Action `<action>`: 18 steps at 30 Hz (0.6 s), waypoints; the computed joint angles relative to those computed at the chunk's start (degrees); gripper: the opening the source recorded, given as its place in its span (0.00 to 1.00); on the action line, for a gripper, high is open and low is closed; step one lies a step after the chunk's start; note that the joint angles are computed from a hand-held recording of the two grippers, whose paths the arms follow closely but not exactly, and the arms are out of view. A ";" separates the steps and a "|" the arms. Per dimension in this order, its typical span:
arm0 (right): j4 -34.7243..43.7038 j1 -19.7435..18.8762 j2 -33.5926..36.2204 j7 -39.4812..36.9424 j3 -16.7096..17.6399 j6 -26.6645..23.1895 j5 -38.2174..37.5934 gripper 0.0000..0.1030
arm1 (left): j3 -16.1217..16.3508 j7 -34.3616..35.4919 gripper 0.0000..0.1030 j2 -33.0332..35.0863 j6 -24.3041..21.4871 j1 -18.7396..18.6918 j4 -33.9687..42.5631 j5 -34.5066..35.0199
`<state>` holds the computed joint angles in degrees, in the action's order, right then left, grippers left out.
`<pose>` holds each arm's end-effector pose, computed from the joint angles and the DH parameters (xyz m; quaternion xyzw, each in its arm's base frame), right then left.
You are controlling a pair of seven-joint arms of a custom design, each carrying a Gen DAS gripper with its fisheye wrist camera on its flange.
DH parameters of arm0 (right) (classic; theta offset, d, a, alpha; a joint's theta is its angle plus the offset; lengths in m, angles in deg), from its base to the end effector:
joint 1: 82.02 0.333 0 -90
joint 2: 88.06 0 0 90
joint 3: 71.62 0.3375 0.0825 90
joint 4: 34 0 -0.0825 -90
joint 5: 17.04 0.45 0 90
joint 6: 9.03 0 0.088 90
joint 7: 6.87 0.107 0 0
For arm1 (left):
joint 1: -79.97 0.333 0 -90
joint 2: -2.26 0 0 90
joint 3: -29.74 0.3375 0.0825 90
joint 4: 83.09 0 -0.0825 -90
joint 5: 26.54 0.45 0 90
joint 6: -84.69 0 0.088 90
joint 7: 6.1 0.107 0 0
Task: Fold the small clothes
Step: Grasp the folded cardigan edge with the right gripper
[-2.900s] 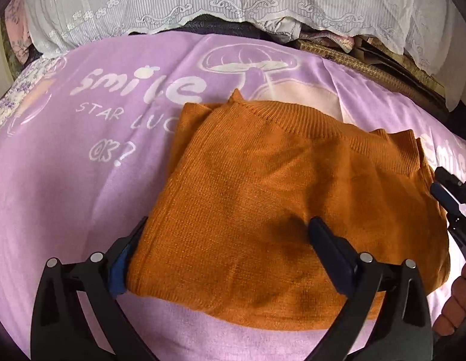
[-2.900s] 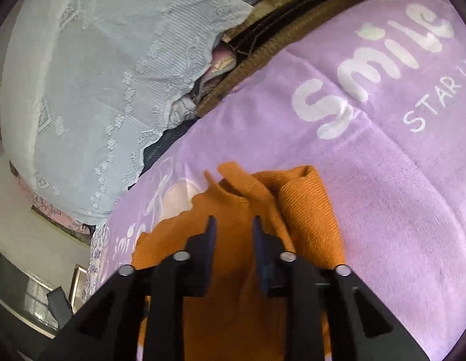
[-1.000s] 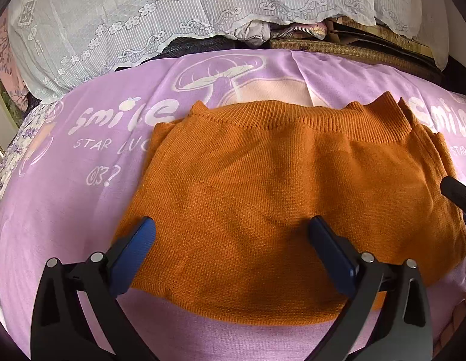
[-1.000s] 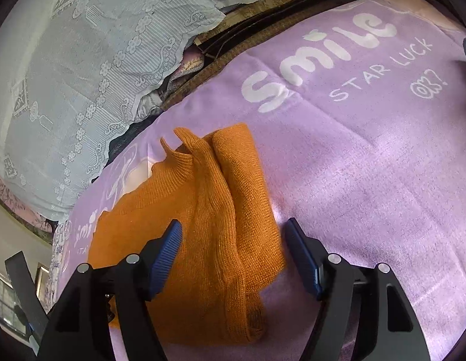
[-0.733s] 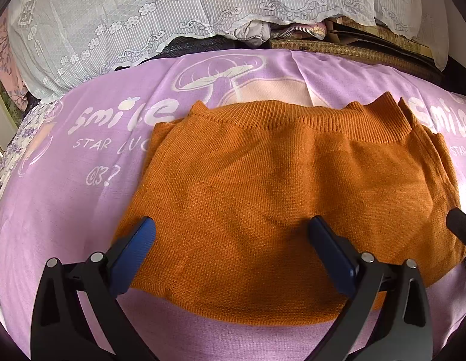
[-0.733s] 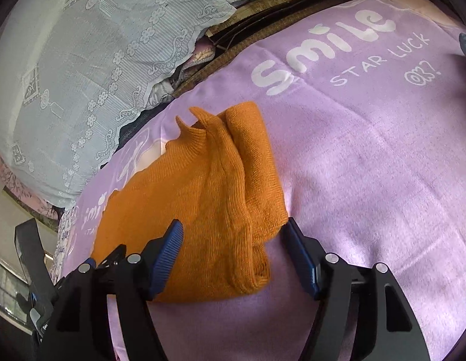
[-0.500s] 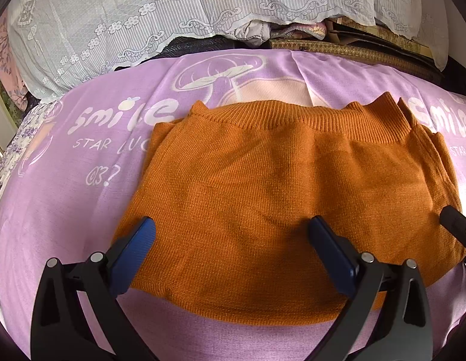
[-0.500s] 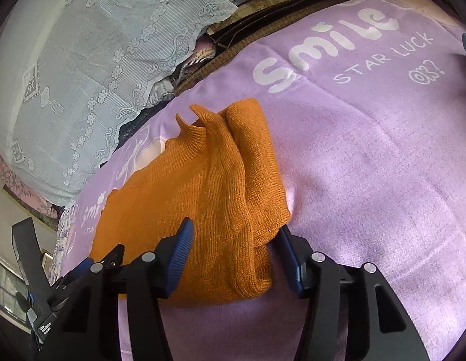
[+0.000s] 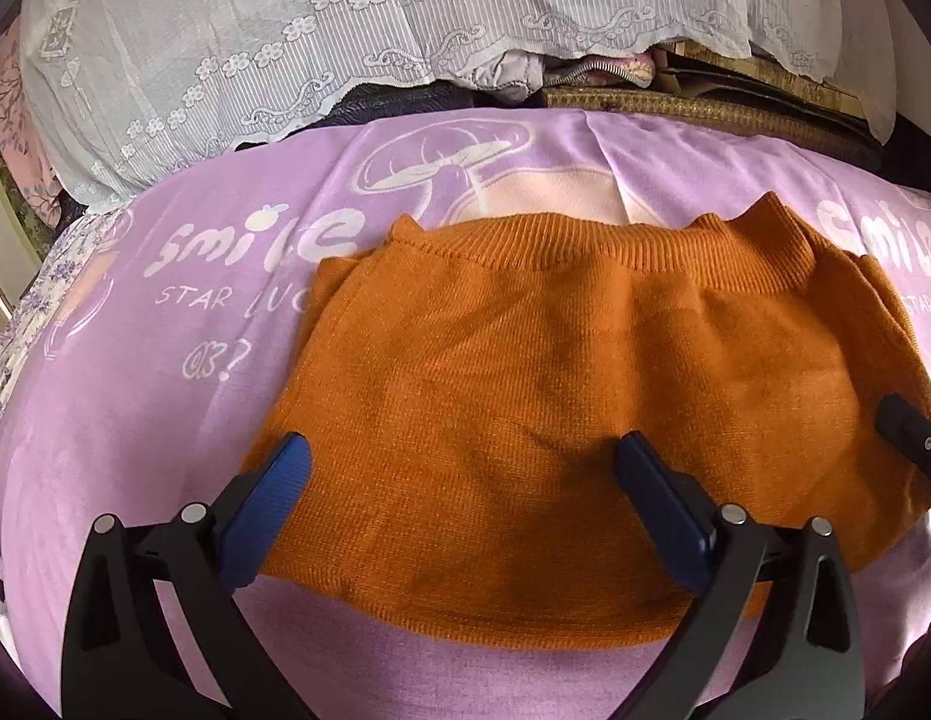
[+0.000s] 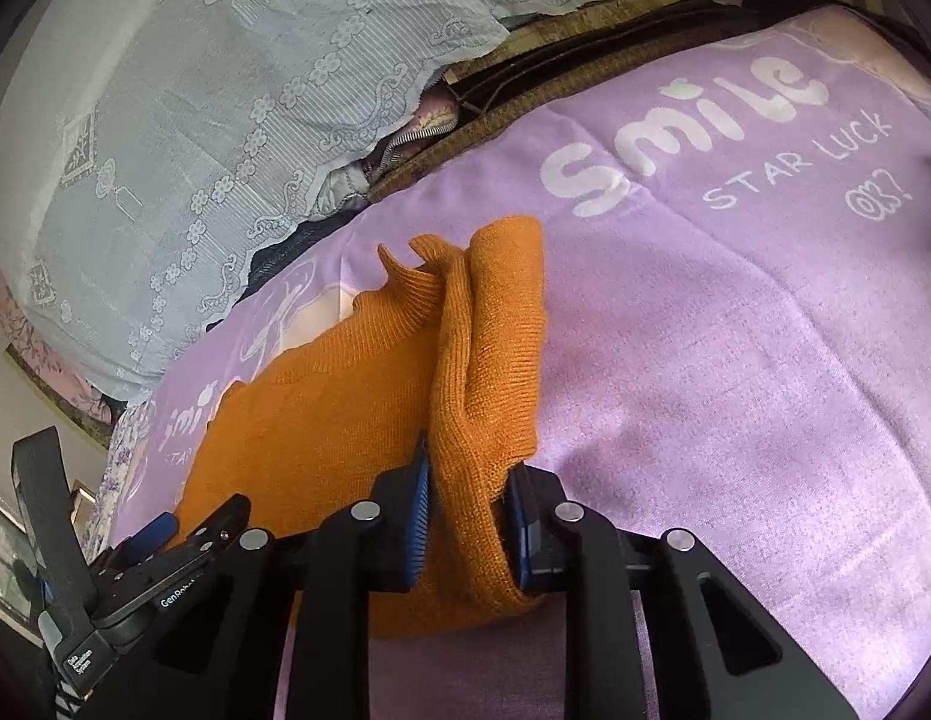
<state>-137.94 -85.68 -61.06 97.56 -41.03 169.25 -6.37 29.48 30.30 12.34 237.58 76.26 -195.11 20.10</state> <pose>0.7020 0.2809 0.3932 -0.5944 0.6740 -0.0473 0.4361 0.6876 -0.0692 0.4269 -0.7304 0.5793 -0.1596 0.3246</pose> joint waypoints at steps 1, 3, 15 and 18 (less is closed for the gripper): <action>0.31 -0.91 0.44 0.00 0.91 -0.83 0.68 0.24 | -0.11 0.57 0.96 0.16 -0.06 0.14 0.07 -0.68; 0.61 -2.57 1.17 -0.61 2.69 -1.67 2.55 0.29 | 0.04 0.27 0.96 0.25 -0.32 -0.11 0.17 -0.12; 0.38 -4.27 1.71 -3.59 5.03 -1.11 6.17 0.31 | 0.00 0.23 0.96 -0.35 1.02 0.21 -0.31 -0.48; 0.45 -7.22 2.98 -5.07 8.50 -0.53 7.49 0.33 | 0.21 -0.38 0.96 -0.88 3.05 0.54 -0.79 -0.65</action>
